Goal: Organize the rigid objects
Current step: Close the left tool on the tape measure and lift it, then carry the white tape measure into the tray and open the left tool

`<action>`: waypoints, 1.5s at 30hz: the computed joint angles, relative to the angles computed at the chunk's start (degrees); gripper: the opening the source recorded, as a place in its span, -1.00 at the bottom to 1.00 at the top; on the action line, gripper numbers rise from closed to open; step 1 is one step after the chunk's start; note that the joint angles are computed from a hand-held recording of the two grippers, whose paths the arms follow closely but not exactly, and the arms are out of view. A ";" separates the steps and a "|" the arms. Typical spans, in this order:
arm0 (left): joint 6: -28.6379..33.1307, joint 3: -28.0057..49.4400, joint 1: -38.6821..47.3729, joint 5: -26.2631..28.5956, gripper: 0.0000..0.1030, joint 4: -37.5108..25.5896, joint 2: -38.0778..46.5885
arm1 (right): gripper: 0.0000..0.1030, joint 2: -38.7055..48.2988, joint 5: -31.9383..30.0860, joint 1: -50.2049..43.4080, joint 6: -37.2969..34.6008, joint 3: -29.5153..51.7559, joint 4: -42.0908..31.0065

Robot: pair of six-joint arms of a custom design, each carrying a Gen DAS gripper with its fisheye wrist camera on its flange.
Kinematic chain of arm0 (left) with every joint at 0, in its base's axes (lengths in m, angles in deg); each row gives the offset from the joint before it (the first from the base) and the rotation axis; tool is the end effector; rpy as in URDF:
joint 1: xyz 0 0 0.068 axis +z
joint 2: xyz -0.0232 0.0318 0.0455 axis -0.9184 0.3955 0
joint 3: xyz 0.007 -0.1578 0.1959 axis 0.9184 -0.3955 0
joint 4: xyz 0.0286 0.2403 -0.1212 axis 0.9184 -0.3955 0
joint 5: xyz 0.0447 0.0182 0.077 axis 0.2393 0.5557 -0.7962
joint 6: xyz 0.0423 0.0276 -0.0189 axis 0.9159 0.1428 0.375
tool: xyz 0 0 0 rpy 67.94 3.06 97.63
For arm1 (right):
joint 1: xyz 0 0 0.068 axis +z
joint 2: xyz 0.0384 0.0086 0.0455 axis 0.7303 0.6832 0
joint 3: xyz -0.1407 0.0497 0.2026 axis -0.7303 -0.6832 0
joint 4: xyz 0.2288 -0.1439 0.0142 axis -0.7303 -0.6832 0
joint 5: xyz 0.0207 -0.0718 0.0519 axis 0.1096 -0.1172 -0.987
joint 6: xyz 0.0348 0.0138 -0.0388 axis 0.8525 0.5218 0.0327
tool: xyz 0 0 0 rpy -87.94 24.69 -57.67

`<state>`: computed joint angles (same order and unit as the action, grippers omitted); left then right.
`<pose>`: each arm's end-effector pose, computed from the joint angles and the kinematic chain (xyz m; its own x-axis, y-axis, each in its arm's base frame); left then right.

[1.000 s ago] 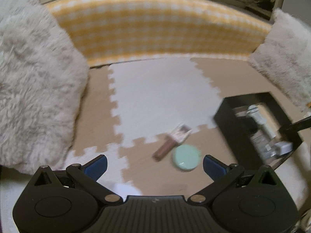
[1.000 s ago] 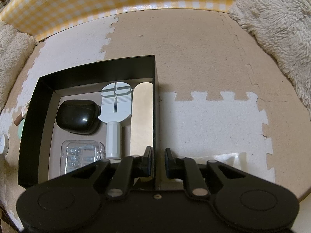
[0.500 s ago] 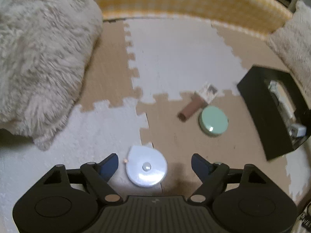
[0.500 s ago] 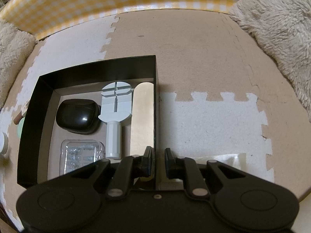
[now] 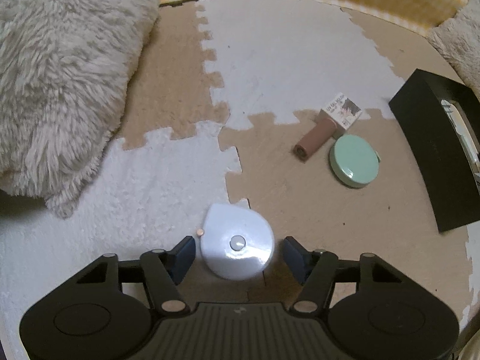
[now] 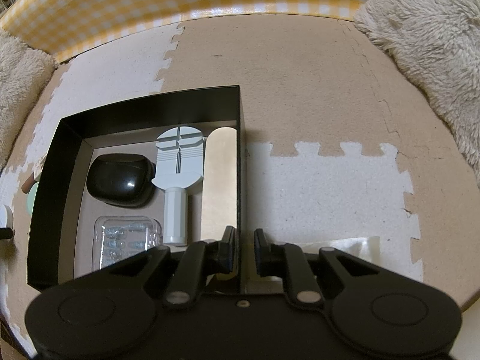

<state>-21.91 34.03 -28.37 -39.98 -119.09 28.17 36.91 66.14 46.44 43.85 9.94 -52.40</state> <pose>0.2059 0.1535 0.1508 -0.9490 -0.0527 -0.3107 -0.0462 0.9985 -0.0282 0.3122 0.0048 0.1468 -0.9050 -0.2027 -0.3741 -0.2637 0.9572 0.1194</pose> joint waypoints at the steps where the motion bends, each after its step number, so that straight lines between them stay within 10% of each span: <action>1: -0.39 -0.06 -0.06 -0.12 0.09 0.30 -0.14 | -0.71 0.07 -0.02 -0.07 -0.07 0.07 -0.01; 13: -1.25 -0.33 -0.35 -0.28 0.06 0.68 -1.42 | -0.71 0.06 -0.09 -0.13 -0.14 0.00 0.08; 31: -13.34 -5.43 -12.87 17.84 0.05 -3.57 -22.44 | -0.71 0.02 -0.01 -0.05 -0.11 0.00 0.05; 45: -19.71 -9.90 -40.97 7.98 0.05 3.65 -27.20 | -0.71 0.01 0.03 -0.03 -0.15 -0.01 0.08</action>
<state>-41.62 24.13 -69.33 -32.00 -115.44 0.98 36.92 66.17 46.41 43.70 9.93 -52.32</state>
